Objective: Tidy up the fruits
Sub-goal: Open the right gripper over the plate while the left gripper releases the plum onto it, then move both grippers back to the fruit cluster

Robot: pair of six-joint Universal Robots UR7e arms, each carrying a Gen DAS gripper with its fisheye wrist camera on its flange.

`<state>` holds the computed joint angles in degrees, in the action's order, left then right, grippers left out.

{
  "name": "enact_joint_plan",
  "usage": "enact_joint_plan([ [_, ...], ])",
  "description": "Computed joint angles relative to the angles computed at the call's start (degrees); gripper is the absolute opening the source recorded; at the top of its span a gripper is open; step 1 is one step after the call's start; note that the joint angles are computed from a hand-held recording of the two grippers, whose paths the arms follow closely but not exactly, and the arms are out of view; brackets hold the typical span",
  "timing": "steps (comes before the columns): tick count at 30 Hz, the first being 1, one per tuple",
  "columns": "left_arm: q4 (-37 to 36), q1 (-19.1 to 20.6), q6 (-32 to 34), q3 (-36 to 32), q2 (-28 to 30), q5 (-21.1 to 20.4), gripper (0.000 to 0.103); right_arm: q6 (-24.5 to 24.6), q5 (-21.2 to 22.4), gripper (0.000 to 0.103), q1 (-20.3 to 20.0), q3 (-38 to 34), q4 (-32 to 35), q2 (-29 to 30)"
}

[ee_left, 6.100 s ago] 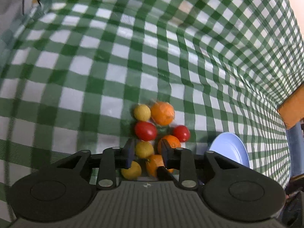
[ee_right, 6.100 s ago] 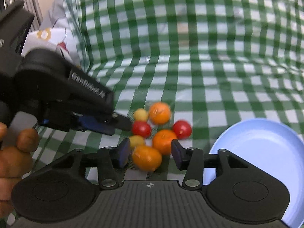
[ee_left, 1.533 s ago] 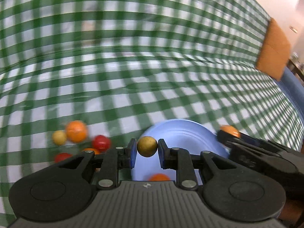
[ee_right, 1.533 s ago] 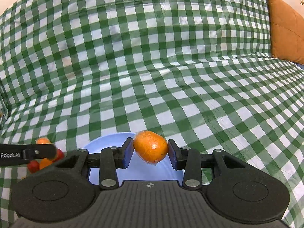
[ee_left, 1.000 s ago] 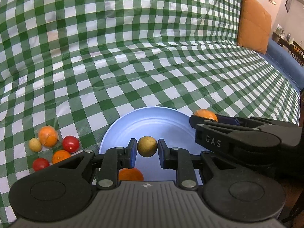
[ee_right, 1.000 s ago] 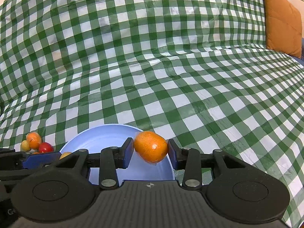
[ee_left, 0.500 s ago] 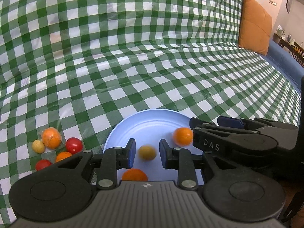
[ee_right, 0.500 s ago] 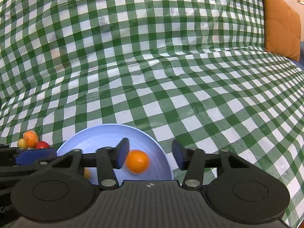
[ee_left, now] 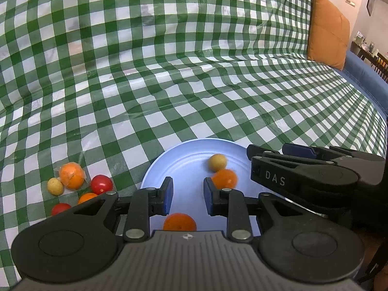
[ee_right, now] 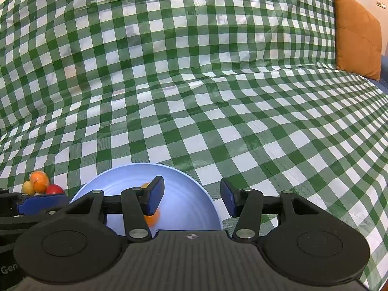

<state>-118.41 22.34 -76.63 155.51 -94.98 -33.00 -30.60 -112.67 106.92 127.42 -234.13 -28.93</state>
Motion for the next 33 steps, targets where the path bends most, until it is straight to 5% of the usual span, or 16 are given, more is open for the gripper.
enact_joint_plan([
  [7,10.3,-0.3,-6.5,-0.8,-4.5,0.9,0.03,0.3,1.1,0.053,0.3,0.3,0.3,0.0],
  [18,45.5,-0.6,-27.6,-5.7,-22.2,0.8,0.03,1.9,2.4,0.053,3.7,-0.8,2.0,2.0],
  [22,57.2,-0.5,-36.5,-7.8,-28.2,-0.4,0.03,2.3,6.6,0.038,4.6,-0.5,2.7,2.4],
  [27,64.3,0.8,-42.5,-9.3,-35.0,-2.2,0.03,1.7,11.5,0.034,6.0,-0.6,6.4,3.0],
  [33,63.3,2.1,-42.2,-8.8,-40.7,-3.5,0.03,1.9,14.7,0.034,7.4,-1.7,13.3,4.3],
])
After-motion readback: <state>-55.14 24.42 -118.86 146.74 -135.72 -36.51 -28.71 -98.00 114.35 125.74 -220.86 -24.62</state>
